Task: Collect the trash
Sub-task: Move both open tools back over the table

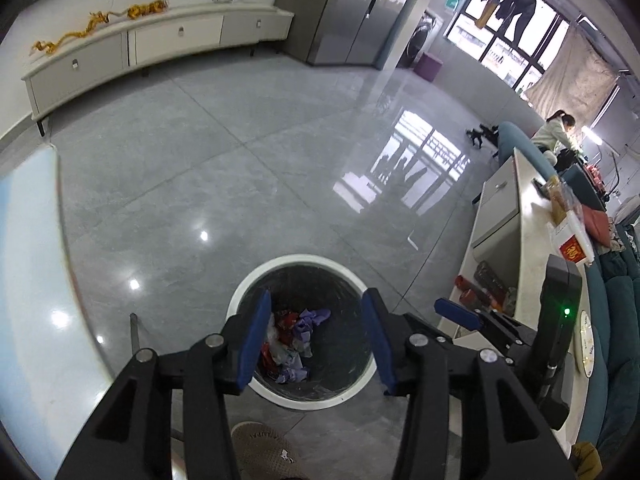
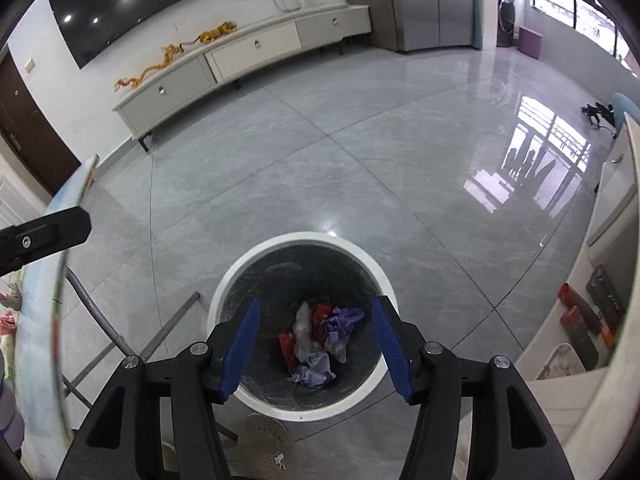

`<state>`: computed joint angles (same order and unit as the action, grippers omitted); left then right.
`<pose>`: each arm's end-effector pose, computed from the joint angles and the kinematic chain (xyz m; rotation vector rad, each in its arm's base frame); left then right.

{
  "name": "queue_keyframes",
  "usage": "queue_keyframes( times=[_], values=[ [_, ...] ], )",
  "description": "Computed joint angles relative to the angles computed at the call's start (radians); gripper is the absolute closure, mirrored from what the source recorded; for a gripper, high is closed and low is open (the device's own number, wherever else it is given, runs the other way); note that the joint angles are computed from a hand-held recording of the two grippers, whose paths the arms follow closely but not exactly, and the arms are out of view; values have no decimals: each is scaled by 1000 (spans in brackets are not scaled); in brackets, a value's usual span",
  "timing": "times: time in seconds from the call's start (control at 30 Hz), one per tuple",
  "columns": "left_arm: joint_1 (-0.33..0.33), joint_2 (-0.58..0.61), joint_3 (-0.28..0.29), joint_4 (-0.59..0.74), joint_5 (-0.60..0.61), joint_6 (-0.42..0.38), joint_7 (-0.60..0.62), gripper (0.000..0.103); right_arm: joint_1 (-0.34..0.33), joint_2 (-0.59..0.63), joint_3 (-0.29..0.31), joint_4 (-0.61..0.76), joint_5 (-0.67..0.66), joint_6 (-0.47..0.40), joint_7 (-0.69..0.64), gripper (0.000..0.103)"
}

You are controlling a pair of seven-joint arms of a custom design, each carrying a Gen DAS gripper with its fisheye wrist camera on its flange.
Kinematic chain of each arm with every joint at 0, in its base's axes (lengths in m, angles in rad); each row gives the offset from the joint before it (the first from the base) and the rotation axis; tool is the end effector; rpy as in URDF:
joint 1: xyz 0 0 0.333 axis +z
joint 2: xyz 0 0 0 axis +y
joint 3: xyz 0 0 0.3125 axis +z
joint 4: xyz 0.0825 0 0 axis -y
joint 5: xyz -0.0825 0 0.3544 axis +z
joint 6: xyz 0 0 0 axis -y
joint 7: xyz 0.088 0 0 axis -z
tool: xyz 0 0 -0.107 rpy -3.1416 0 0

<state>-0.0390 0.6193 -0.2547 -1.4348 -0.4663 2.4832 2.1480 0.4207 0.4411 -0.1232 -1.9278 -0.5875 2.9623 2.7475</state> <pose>0.7048 -0.1667 0.3971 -1.5227 2.5109 -0.9896 0.5974 0.2304 0.3367 -1.5168 2.0624 -0.4547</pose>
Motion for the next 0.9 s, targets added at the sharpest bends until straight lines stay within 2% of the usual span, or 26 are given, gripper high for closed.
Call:
queue_keyframes(
  times=[0.07,0.17,0.27,0.33,0.43,0.5,0.67,0.8,0.9],
  values=[
    [29,-61,-20,-69,-45,44,37,57,54,-37,-52,-23,-53,-2,69,47],
    [93,-171,-63,-188,-176,125,147,57,97,-92,-78,-38,-151,-39,162,47],
    [152,-286,-81,-288,-330,154,290,57,138,-148,-90,-38,-281,-75,273,47],
    [177,-357,-68,-342,-408,146,368,57,166,-188,-93,-35,-382,-100,357,47],
    [204,-463,-23,-427,-508,132,458,57,187,-234,-68,-19,-497,-136,451,47],
    [215,-518,20,-467,-554,115,500,57,190,-249,-37,3,-544,-156,467,47],
    [244,-641,157,-572,-662,149,645,57,199,-278,43,48,-692,-181,540,46],
    [269,-679,267,-615,-688,166,701,57,187,-261,119,100,-708,-196,515,46],
    [322,-673,335,-620,-688,178,722,57,180,-225,172,163,-707,-211,472,46]
  ],
)
